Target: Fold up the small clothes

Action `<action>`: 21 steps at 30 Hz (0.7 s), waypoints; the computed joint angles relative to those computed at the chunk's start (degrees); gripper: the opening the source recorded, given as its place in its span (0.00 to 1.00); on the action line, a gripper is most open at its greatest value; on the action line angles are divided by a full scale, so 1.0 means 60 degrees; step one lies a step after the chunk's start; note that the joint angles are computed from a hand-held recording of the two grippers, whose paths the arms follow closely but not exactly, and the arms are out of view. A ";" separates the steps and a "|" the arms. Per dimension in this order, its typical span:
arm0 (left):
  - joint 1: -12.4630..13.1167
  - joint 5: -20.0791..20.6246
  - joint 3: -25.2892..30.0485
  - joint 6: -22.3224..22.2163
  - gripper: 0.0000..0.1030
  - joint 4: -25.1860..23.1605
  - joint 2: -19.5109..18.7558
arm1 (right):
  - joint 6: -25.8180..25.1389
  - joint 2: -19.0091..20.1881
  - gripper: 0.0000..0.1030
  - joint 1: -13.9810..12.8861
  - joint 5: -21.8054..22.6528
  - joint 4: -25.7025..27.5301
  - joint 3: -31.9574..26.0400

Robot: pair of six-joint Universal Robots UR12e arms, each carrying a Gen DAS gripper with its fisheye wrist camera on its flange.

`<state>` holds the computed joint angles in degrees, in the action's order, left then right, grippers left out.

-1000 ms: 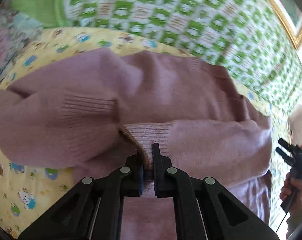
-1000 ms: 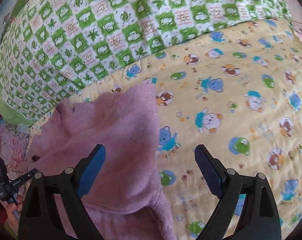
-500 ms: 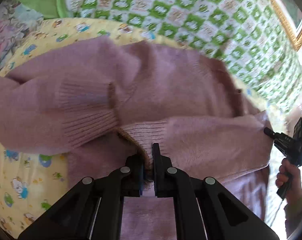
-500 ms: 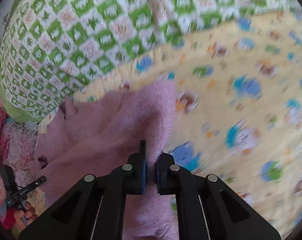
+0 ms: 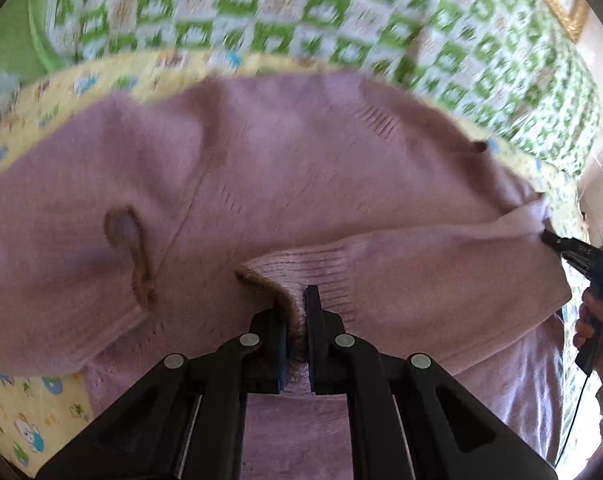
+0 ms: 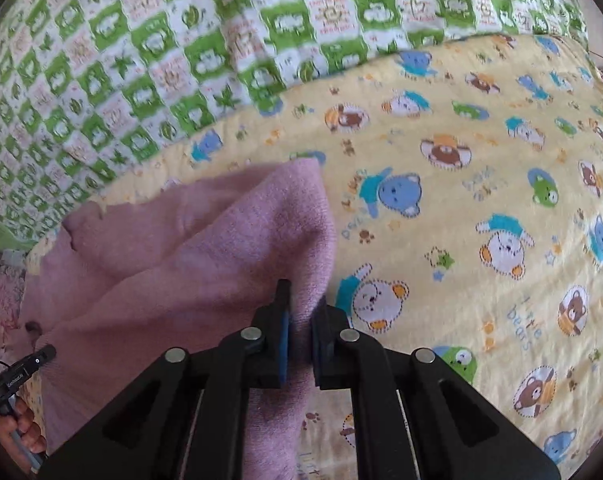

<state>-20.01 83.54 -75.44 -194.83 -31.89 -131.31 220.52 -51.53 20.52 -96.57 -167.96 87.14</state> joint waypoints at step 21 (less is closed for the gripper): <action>0.0259 0.0302 -0.1547 -0.0928 0.67 0.0476 0.1083 | 0.0444 -0.0726 0.33 0.0691 0.0677 -0.0119 0.0854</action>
<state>-18.45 85.35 -84.72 -200.40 -29.04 -124.81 223.18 -55.88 24.67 -92.51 -168.67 92.26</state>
